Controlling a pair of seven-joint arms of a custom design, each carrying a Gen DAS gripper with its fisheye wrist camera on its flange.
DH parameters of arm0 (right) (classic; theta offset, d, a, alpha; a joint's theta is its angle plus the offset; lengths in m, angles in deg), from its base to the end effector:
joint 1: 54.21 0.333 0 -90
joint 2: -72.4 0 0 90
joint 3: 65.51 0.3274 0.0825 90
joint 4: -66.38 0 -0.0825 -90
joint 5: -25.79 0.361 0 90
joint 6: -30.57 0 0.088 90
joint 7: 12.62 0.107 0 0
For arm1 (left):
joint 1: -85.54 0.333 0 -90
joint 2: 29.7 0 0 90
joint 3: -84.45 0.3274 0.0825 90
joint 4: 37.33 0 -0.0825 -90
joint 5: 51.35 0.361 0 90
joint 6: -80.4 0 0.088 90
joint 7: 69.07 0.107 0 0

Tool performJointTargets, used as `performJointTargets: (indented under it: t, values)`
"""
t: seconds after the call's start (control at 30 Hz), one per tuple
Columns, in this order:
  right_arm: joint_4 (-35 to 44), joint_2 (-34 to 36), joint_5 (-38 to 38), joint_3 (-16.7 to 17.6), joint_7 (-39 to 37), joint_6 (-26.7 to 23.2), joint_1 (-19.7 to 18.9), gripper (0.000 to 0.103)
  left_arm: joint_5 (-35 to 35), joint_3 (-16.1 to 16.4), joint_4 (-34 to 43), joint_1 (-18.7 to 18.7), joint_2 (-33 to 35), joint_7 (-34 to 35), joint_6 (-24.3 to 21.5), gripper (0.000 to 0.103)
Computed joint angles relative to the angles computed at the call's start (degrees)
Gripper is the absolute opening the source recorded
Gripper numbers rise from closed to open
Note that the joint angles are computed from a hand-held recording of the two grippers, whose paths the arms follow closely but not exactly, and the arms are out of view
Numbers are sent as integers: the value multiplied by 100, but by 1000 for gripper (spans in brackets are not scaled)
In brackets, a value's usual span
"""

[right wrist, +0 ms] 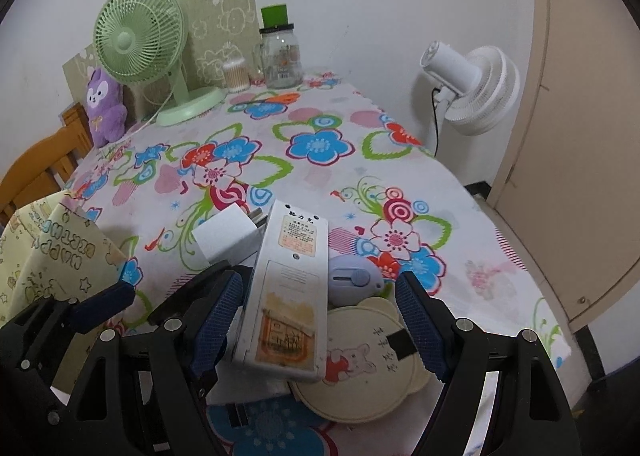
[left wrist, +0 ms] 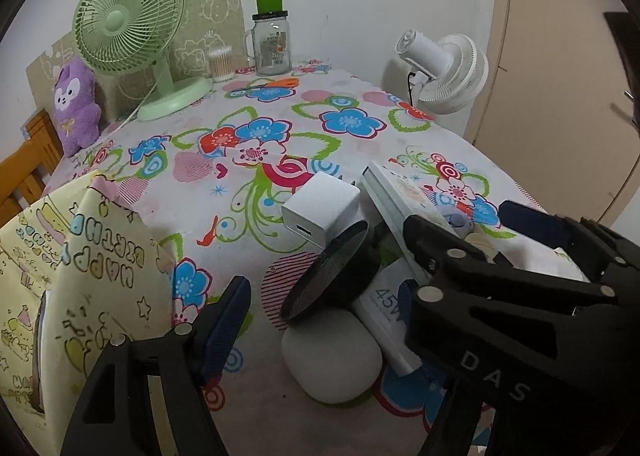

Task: Organize rigid objects
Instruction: 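Grasp the white power bank with the right tool while the left tool grasps the black round puck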

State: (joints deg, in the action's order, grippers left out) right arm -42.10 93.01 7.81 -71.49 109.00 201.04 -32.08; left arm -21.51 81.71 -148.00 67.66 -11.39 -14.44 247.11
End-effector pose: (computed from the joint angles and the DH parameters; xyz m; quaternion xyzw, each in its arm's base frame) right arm 0.6249 0.2111 0.4224 -0.6730 0.6460 -0.2134 0.2902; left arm 0.5928 -0.2525 0.4186 -0.5942 0.7288 -0.2621 0.2167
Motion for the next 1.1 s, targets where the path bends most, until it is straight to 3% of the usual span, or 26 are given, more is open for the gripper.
performJointTargets:
  t: [0.07, 0.23, 0.33, 0.43, 0.5, 0.77, 0.87, 1.0, 1.1]
  values:
    - [138, 111, 295, 261, -229, -104, -221, 82, -112, -57, 37, 59, 37, 80, 11, 78]
    - [372, 307, 621, 410, -526, -267, -330, 81, -410, -161, 134, 152, 120, 321, 3, 78]
    - [497, 416, 1112, 768, -900, -315, -623, 71, -509, -143, 161, 130, 150, 385, 18, 79]
    - [541, 445, 1297, 799, -1102, -326, -617, 57, -529, -104, 173, 89, 163, 424, 30, 80]
    - [552, 464, 1702, 1097, -1431, -316, -838, 50, -562, -97, 169, 85, 164, 440, 34, 80]
    - [216, 233, 1378, 404, -1083, -1, -244, 50, -677, -74, 203, 73, 169, 451, -32, 80]
    - [149, 165, 1075, 88, -735, 37, -39, 50, -722, -84, 292, 89, 224, 460, -65, 75]
    - [116, 127, 917, 64, -534, 54, -96, 50, -806, -134, 397, 137, 303, 576, -47, 65]
    - [153, 145, 898, 147, -530, 35, -199, 50, -1119, -344, 535, 300, 394, 892, -221, 41]
